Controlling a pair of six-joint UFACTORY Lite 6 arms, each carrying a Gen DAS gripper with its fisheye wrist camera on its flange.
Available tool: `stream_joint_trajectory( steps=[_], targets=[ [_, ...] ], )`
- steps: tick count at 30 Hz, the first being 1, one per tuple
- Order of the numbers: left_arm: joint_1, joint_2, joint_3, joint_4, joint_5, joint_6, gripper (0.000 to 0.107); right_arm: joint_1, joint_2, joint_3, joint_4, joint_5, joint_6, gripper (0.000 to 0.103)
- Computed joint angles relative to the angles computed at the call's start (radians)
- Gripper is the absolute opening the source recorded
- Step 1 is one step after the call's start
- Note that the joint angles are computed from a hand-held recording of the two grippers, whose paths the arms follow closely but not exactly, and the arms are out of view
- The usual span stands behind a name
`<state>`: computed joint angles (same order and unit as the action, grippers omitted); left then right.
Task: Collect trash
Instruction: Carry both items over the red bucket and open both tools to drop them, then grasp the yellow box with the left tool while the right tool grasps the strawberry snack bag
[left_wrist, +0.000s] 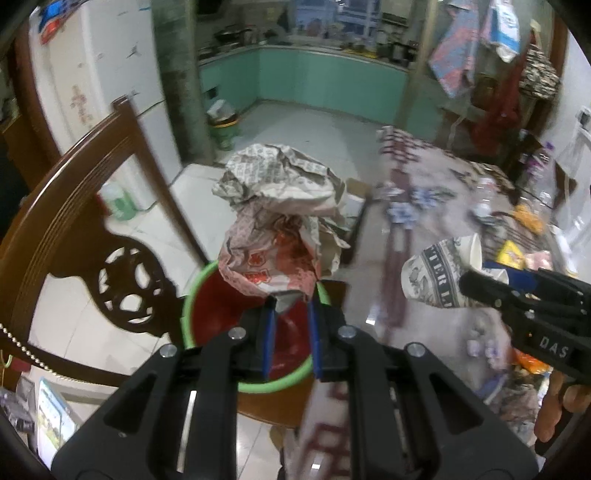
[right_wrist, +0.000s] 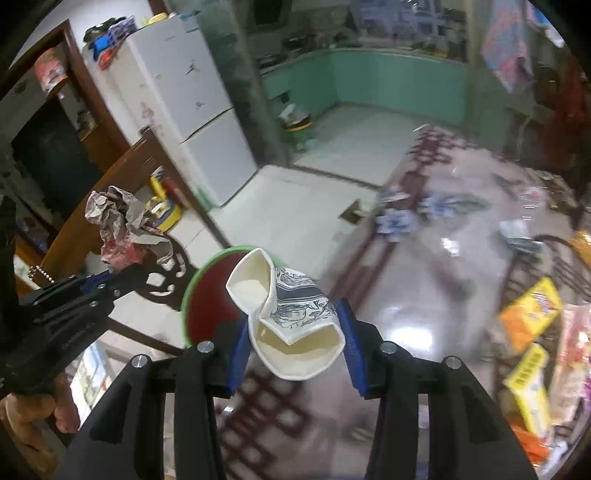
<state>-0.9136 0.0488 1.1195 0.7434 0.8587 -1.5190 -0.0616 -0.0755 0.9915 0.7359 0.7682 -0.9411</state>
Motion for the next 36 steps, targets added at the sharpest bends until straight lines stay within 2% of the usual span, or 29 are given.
stream_joint_trajectory(
  steps=[8, 16, 17, 18, 19, 20, 21, 26, 32, 36],
  targets=[
    [0.172, -0.123, -0.181, -0.027, -0.090, 0.079, 0.015, 0.249, 0.129, 0.050, -0.016, -0.130, 0.129, 0.043],
    [0.301, -0.113, -0.206, -0.045, -0.193, 0.181, 0.015, 0.312, 0.287, 0.155, -0.045, -0.164, 0.176, 0.045],
    [0.315, -0.102, -0.200, -0.049, -0.204, 0.192, 0.017, 0.314, 0.302, 0.163, -0.046, -0.166, 0.178, 0.046],
    [0.322, -0.093, -0.195, -0.044, -0.210, 0.192, 0.026, 0.317, 0.318, 0.174, -0.047, -0.168, 0.181, 0.046],
    [0.332, -0.083, -0.186, -0.041, -0.215, 0.194, 0.034, 0.320, 0.329, 0.184, -0.052, -0.169, 0.190, 0.055],
    [0.337, -0.078, -0.183, -0.032, -0.223, 0.189, 0.049, 0.320, 0.333, 0.187, -0.054, -0.173, 0.193, 0.062],
    [0.338, -0.073, -0.176, -0.014, -0.224, 0.176, 0.054, 0.320, 0.331, 0.186, -0.053, -0.177, 0.193, 0.067],
    [0.324, -0.047, -0.128, 0.008, -0.199, 0.170, 0.058, 0.312, 0.316, 0.187, -0.082, -0.187, 0.202, 0.067],
    [0.254, -0.065, -0.109, 0.028, -0.144, 0.130, 0.059, 0.242, 0.209, 0.121, -0.077, -0.164, 0.185, 0.070],
    [0.168, -0.070, -0.086, 0.048, -0.078, 0.057, 0.069, 0.162, 0.098, 0.041, -0.050, -0.131, 0.120, 0.072]
  ],
)
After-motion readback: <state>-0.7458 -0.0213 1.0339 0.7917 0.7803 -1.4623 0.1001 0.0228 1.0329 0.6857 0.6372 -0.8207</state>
